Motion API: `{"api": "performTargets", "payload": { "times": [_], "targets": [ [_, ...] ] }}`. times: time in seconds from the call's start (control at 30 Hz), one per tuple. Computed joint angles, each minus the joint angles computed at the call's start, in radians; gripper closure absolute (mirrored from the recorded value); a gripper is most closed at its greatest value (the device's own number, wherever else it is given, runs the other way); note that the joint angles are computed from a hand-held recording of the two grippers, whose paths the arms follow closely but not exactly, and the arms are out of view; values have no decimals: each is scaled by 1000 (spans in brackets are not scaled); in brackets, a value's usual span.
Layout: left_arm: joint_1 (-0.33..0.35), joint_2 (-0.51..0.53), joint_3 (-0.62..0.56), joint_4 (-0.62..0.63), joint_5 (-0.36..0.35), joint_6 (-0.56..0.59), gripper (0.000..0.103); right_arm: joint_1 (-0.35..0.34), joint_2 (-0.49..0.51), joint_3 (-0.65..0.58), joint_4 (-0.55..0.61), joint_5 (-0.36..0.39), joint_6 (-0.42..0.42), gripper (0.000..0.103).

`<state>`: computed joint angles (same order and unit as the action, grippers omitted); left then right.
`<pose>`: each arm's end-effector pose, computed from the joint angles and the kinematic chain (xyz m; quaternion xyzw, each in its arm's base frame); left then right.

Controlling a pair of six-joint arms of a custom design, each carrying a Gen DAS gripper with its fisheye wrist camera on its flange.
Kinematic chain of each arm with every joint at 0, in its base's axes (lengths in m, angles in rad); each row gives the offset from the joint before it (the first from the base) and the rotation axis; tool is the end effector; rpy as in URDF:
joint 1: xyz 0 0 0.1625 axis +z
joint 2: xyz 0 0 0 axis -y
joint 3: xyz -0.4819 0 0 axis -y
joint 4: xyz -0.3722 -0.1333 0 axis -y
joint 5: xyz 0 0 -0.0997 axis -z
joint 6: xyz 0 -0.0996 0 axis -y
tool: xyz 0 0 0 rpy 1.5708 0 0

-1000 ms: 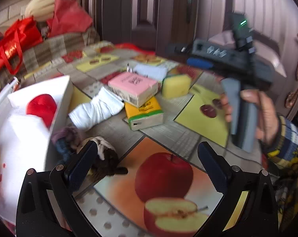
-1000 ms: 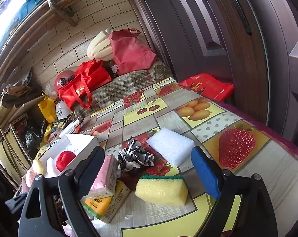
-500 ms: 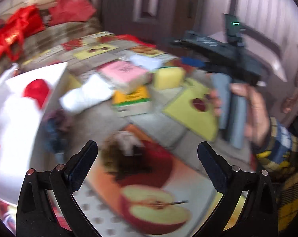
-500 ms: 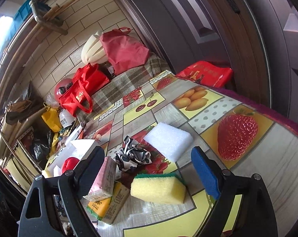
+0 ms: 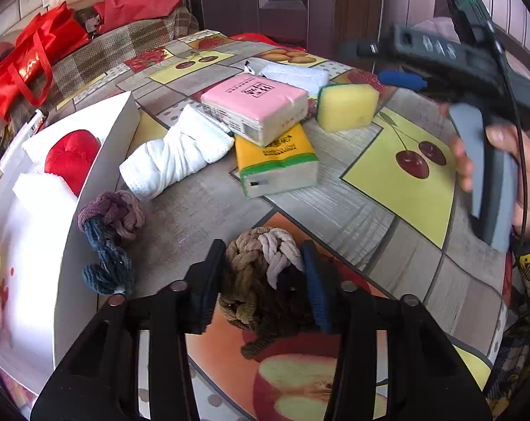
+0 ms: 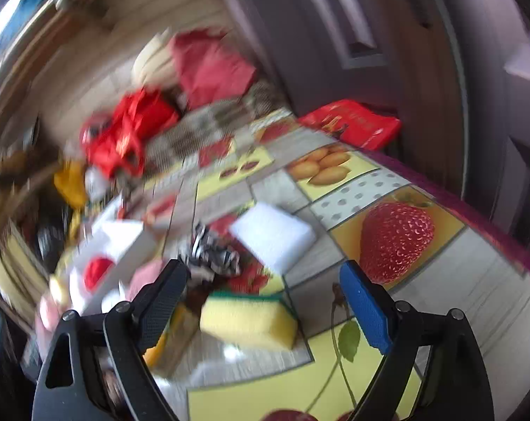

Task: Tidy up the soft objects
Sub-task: 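Grasp the beige knotted rope toy with the left tool while the right tool grasps the yellow-green sponge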

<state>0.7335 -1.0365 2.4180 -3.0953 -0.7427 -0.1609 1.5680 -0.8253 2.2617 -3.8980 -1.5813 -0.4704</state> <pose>-0.1764 -0.4372 0.1592 0.2759 0.8710 -0.2495 0.3210 0.1308 -0.5173 0.1626 0.2069 -0.8784 0.4177 0.1056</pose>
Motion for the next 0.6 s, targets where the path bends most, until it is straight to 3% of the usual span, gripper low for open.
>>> {"api": "performTargets", "payload": {
  "times": [0.17, 0.27, 0.37, 0.43, 0.53, 0.6],
  "targets": [
    [24, -7, -5, -36, -7, 17, 63, 64, 9, -25, 126, -155, -104, 14],
    [21, -5, 0, -55, 9, 11, 63, 94, 40, -73, 175, -259, -111, 14],
    [15, 2, 13, -123, 40, 47, 66, 103, 51, -124, 280, -329, -82, 40],
    [14, -5, 28, -175, 44, 62, 68, 105, 53, -124, 271, -328, -107, 50],
    [12, -17, 63, -303, 20, 89, 69, 95, 41, -90, 213, -273, -135, 51],
    [-10, -4, 99, -433, 47, 121, 69, 70, 28, -32, 78, -163, -144, 51]
  ]
}}
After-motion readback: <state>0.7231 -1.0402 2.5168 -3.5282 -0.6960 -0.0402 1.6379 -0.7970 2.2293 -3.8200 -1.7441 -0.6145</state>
